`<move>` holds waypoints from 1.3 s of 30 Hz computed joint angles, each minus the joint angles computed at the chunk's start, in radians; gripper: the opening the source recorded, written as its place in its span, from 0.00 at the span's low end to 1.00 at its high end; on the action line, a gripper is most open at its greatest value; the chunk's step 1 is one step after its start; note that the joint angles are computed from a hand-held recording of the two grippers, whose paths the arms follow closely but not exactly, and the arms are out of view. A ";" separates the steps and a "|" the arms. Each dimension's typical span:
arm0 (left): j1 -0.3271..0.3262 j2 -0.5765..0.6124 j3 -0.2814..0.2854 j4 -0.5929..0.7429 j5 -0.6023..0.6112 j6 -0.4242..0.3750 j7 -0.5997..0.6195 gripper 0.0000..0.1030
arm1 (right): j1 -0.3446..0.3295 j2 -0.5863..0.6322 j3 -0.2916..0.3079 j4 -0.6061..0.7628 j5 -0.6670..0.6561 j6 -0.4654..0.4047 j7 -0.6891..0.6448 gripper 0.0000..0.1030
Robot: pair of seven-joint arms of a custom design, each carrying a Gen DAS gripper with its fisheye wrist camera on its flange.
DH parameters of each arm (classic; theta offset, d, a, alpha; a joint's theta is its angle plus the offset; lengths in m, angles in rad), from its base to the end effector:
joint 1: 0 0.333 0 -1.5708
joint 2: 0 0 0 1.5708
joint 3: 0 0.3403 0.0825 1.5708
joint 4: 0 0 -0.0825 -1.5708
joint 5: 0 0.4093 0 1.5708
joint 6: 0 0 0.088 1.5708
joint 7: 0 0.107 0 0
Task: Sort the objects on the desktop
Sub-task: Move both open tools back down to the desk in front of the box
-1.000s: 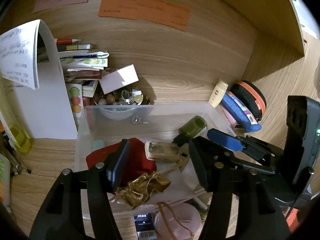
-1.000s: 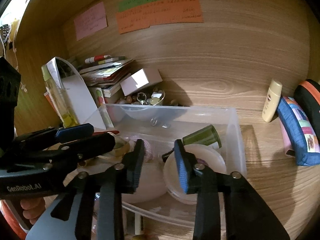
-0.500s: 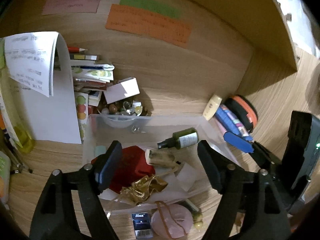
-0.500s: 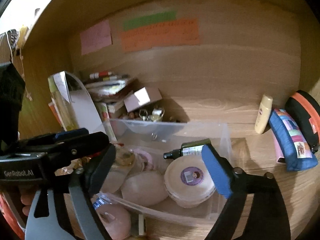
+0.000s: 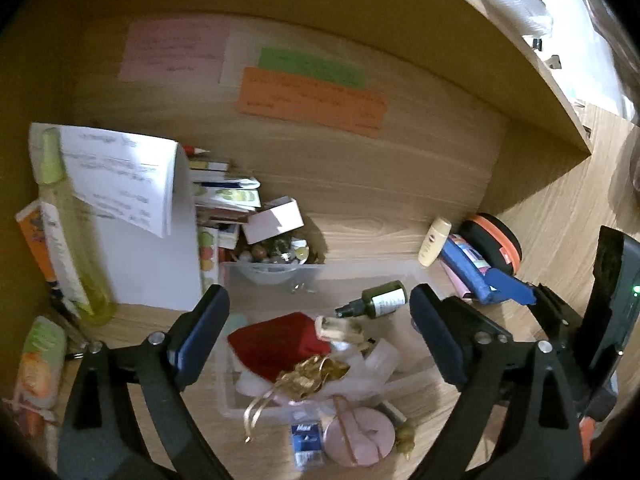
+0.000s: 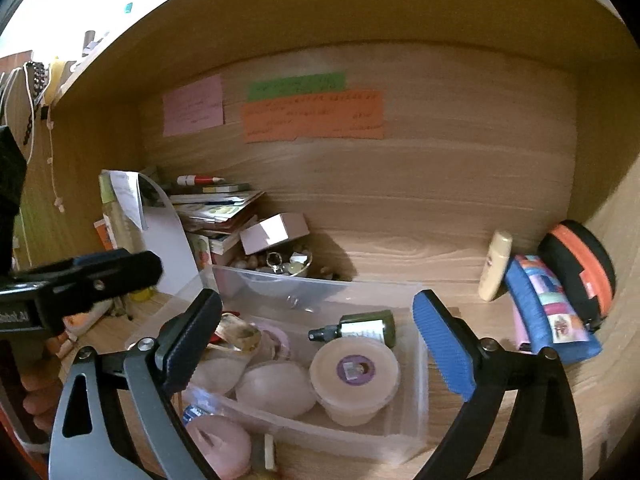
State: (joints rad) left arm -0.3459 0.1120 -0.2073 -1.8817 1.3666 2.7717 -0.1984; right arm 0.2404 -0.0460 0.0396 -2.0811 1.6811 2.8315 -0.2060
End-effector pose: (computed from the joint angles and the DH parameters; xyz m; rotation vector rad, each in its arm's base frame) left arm 0.5338 -0.3733 0.5257 -1.6860 1.5338 -1.1641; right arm 0.5736 0.1123 0.5046 -1.7786 0.9724 -0.5847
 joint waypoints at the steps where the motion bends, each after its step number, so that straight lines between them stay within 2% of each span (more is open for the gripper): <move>1: 0.004 -0.014 0.000 -0.016 -0.016 0.016 0.006 0.90 | -0.001 -0.006 -0.001 -0.009 -0.050 -0.004 0.050 0.93; 2: 0.008 -0.029 0.001 -0.034 -0.018 0.032 0.000 0.90 | -0.005 -0.014 -0.004 -0.023 -0.141 -0.021 0.143 0.93; 4: 0.015 -0.066 -0.004 -0.072 0.012 0.034 -0.041 0.92 | -0.011 -0.032 -0.014 -0.048 -0.237 -0.058 0.238 0.93; 6: 0.019 -0.101 -0.019 -0.108 0.043 -0.012 -0.077 0.94 | -0.012 -0.055 -0.021 -0.080 -0.278 -0.063 0.276 0.93; 8: 0.025 -0.124 -0.035 -0.139 0.042 -0.058 -0.084 0.95 | -0.007 -0.076 -0.024 -0.115 -0.282 -0.032 0.271 0.93; 13: 0.037 -0.141 -0.057 -0.198 -0.062 -0.112 -0.001 0.95 | 0.006 -0.100 -0.032 -0.180 -0.336 0.005 0.300 0.93; 18: 0.041 -0.118 -0.060 -0.234 -0.206 -0.112 0.118 0.95 | 0.014 -0.087 -0.032 -0.221 -0.450 0.032 0.374 0.93; 23: 0.031 -0.088 -0.059 -0.244 -0.327 -0.145 0.232 0.95 | -0.004 -0.070 -0.048 -0.237 -0.598 -0.061 0.496 0.91; 24: 0.027 -0.081 -0.059 -0.243 -0.346 -0.155 0.246 0.95 | -0.006 -0.069 -0.050 -0.239 -0.610 -0.078 0.505 0.90; 26: 0.024 -0.074 -0.054 -0.246 -0.389 -0.149 0.276 0.95 | -0.011 -0.065 -0.051 -0.240 -0.636 -0.108 0.521 0.76; 29: 0.022 -0.053 -0.051 -0.241 -0.485 -0.123 0.374 0.95 | -0.024 -0.045 -0.048 -0.225 -0.732 -0.180 0.590 0.63; 33: -0.002 -0.024 -0.050 -0.206 -0.490 -0.161 0.429 0.95 | -0.029 -0.020 -0.037 -0.209 -0.796 -0.211 0.631 0.54; 39: -0.028 0.022 -0.043 -0.151 -0.514 -0.195 0.501 0.95 | -0.022 -0.015 -0.025 -0.208 -0.811 -0.190 0.607 0.44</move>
State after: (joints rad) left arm -0.3742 0.1342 -0.2504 -2.0325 0.8524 2.5764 0.3025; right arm 0.2181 -0.0612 0.0147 -2.2890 0.8702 2.6412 0.4009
